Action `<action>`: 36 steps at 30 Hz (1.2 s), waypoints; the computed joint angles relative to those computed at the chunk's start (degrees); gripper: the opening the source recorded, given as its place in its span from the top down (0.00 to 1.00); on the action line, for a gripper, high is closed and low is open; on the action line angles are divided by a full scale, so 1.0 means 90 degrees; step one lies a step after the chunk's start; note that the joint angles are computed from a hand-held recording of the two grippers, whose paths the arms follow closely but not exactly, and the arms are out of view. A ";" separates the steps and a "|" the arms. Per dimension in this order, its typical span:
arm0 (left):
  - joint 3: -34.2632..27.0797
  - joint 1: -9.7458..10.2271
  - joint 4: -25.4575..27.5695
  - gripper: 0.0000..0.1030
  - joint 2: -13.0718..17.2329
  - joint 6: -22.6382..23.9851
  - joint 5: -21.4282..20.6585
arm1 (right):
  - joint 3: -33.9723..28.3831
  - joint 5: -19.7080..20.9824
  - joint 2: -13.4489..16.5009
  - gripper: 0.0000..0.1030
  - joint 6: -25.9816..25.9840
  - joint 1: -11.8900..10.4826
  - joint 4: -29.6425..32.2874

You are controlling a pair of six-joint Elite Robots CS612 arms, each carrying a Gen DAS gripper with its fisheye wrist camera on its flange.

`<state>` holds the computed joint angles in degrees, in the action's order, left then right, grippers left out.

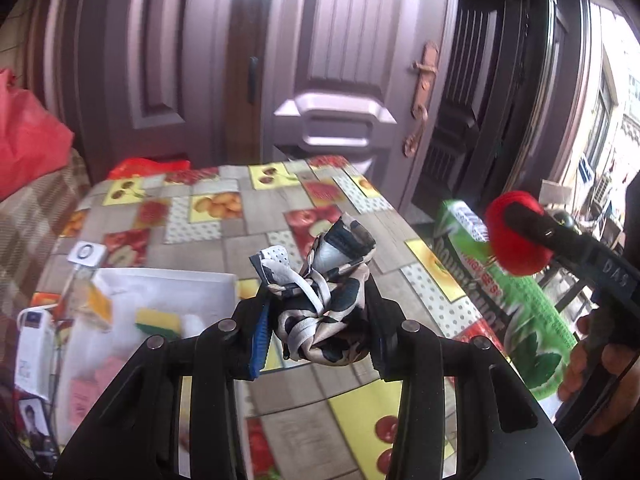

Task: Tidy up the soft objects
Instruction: 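Carry the red ball and scrunchie to the white tray and open both tools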

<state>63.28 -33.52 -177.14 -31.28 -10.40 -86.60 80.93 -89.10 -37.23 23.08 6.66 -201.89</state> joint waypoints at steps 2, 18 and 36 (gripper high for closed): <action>0.0237 0.0058 -0.0222 0.62 -0.0124 -0.0014 -0.0004 | 0.0033 -0.0225 -0.0050 0.42 -0.0043 0.0061 -0.0193; 0.1323 0.0376 -0.1444 0.62 -0.0717 0.0150 0.0032 | 0.0146 -0.1064 -0.0275 0.42 -0.0155 0.0486 -0.1242; 0.1807 0.0655 -0.1707 0.62 -0.0975 -0.0011 0.0254 | 0.0043 -0.1167 -0.0260 0.42 -0.0276 0.0746 -0.1376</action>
